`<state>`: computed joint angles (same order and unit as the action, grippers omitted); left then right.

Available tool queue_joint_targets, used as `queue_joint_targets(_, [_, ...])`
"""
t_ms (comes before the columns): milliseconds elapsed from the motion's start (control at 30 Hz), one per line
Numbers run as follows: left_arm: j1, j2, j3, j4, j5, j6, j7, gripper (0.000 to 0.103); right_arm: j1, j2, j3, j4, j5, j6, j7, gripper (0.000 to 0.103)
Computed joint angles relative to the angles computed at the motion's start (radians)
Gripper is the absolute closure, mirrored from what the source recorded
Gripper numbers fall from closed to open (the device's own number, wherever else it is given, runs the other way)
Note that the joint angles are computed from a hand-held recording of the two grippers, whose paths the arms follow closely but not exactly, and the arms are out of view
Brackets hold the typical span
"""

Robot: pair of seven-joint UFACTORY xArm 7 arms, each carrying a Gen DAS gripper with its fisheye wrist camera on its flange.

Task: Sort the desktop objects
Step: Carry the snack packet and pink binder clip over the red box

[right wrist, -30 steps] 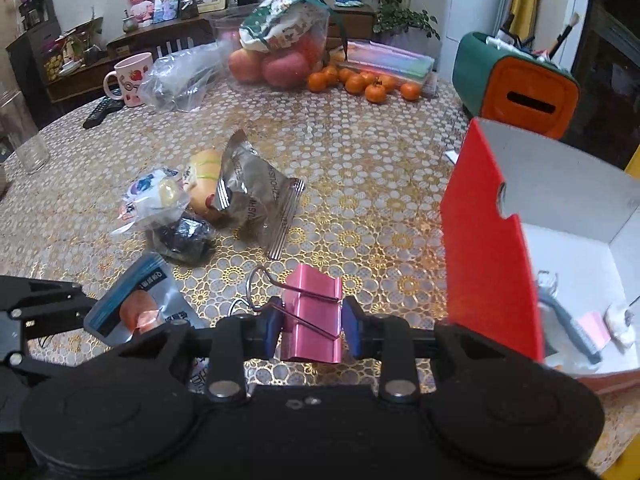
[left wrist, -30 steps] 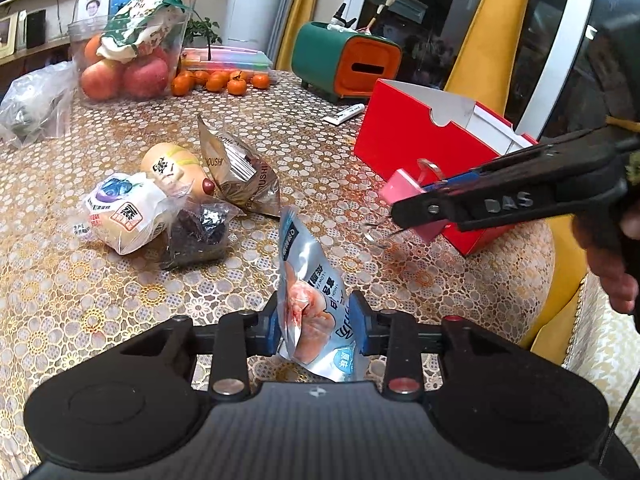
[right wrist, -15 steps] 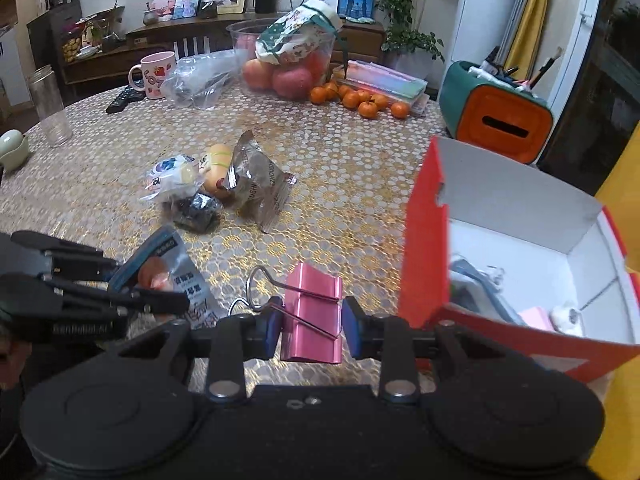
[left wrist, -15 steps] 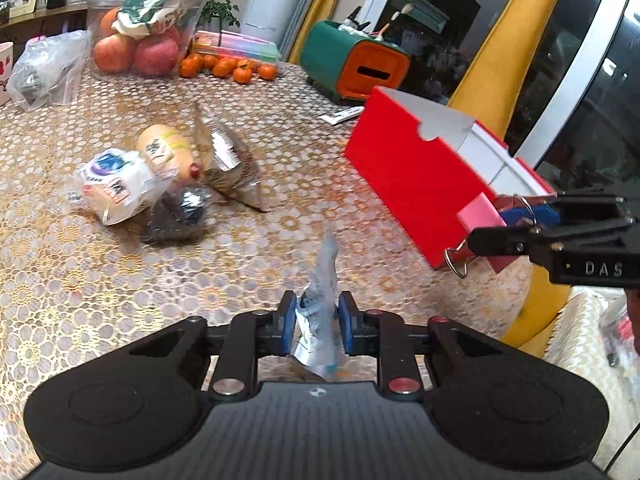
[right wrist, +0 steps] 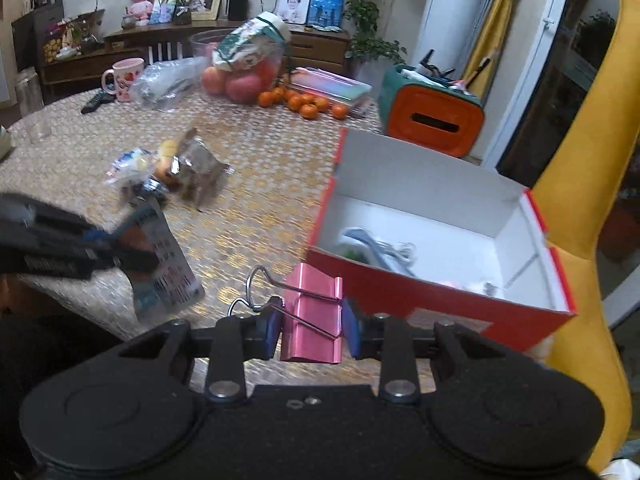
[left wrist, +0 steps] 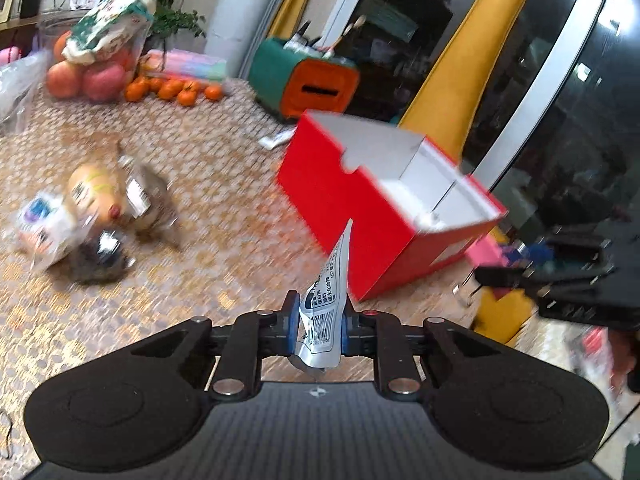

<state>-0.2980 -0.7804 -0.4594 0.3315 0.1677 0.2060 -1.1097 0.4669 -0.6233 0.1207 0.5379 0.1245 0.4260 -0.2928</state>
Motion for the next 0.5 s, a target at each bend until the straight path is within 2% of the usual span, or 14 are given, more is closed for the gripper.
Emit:
queue_joint_targets(300, [0.075,0.109,0.006,0.161,0.029,-0.079,0.077,0.086,-0.066,0.007,-0.043,0.024,-0.025,-0.018,-0.035,0.072])
queue_joint_targets(500, [0.163,0.244,-0.040,0.295,0.072,-0.119,0.137,0.086,-0.103,0.069,-0.058,0.062,-0.020,-0.052,-0.041,0.072])
